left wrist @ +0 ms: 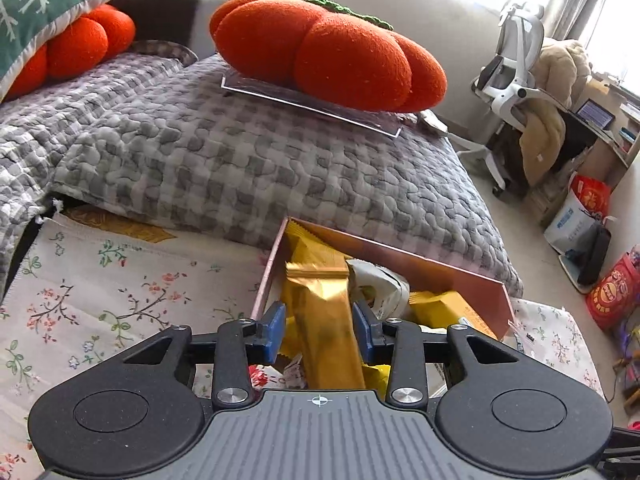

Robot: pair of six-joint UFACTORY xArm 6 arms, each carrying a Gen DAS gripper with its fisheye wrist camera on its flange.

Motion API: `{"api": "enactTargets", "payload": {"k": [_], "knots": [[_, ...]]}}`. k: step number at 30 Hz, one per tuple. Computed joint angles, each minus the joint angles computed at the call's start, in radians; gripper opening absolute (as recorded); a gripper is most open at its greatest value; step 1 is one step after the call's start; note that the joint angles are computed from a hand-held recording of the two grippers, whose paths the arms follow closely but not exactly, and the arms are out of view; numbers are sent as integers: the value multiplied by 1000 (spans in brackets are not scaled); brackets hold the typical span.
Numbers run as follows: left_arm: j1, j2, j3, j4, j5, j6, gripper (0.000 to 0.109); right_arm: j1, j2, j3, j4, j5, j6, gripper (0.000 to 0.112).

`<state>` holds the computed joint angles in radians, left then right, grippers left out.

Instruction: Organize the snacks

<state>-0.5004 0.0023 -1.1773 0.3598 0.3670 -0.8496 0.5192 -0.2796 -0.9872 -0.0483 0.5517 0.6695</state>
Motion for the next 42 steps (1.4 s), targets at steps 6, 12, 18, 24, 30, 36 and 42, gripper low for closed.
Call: {"api": "enactTargets", "payload": {"k": [6,12,18,24,30,36,42], "knots": [[8,-70,45,13,31,-47,40,8,-19,9,34,-22,-11,79],[-30,-170,117,-13,120,-81,40,27,-38,12,25,-17,8,79],[-117,-294,170,77,273,-158,42,59,-117,57,-43,-7,74,79],[-238,-410,226,189,446,-242,45,108,-215,106,-147,71,135,80],[-356,-461,255,263,538,-321,49,195,-304,158,-276,168,211,80],[-444,-458,241,359,607,-322,62,264,-377,197,-414,228,321,87],[-467,-444,227,419,652,-327,72,284,-378,201,-477,272,364,92]]}}
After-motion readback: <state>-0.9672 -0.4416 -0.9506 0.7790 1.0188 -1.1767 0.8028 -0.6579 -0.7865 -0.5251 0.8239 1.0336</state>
